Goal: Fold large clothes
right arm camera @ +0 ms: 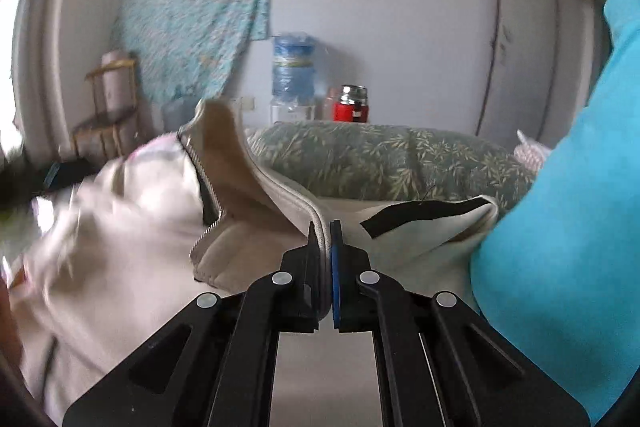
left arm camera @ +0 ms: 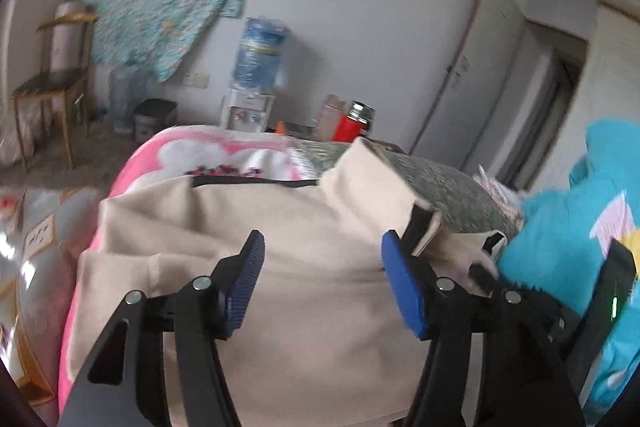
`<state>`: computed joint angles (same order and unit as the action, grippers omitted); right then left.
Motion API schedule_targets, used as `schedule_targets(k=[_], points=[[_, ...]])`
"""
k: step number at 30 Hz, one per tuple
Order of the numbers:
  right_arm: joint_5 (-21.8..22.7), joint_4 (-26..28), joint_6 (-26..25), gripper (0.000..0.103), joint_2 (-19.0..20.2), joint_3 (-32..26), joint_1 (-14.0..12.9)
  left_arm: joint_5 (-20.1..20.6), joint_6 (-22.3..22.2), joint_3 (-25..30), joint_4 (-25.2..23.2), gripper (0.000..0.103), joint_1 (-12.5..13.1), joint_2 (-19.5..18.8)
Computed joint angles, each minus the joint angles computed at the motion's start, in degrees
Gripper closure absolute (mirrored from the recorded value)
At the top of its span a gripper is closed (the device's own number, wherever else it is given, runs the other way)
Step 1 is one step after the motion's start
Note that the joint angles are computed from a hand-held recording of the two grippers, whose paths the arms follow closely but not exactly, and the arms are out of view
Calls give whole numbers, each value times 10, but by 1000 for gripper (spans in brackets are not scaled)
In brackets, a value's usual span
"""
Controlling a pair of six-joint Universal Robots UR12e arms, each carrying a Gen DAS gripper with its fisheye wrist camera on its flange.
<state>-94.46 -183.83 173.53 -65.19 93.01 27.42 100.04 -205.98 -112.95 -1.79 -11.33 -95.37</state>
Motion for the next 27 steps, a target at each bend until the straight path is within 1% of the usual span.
schedule_targets(k=[2,4,5,6,8,9,10,13,15,16,18,20,21,23,24,26,27], points=[[-9,-19,-26,98,-3,12,2,17,31,30,-43,44,-11,-14],[-3,-12,-24,98,-4,12,0,24,61,61,-83,44,-16,-30],[-1,-10,-20,98,-6,12,-1,20,72,75,-103,44,-16,-35],[-2,-12,-22,98,-7,12,-1,18,78,83,-113,44,-17,-38],[0,-15,-22,98,-8,13,-2,41,90,105,-135,44,-23,-47],[8,-7,-15,98,-10,14,-4,57,100,118,-157,48,-27,-52],[8,-5,-15,98,-9,13,-4,76,112,134,-182,58,-31,-57],[3,-11,-23,98,-12,20,-3,84,136,158,-220,59,-36,-65],[4,-9,-24,98,-15,26,-3,93,140,171,-253,59,-38,-69],[4,-11,-26,98,-15,27,-2,97,140,179,-286,59,-37,-71],[-1,-19,-40,98,-15,31,-1,99,153,192,-325,59,-36,-79],[-6,-26,-60,98,-14,34,1,102,167,190,-317,59,-37,-80],[-9,-31,-69,98,-15,37,2,96,169,189,-316,59,-36,-79],[-13,-35,-81,98,-16,40,3,65,158,192,-326,59,-33,-72],[-16,-37,-89,98,-16,42,4,57,150,194,-328,59,-32,-70],[-22,-40,-98,98,-16,46,6,42,139,192,-308,59,-31,-66],[-25,-39,-102,98,-16,48,7,37,137,195,-310,59,-31,-67]])
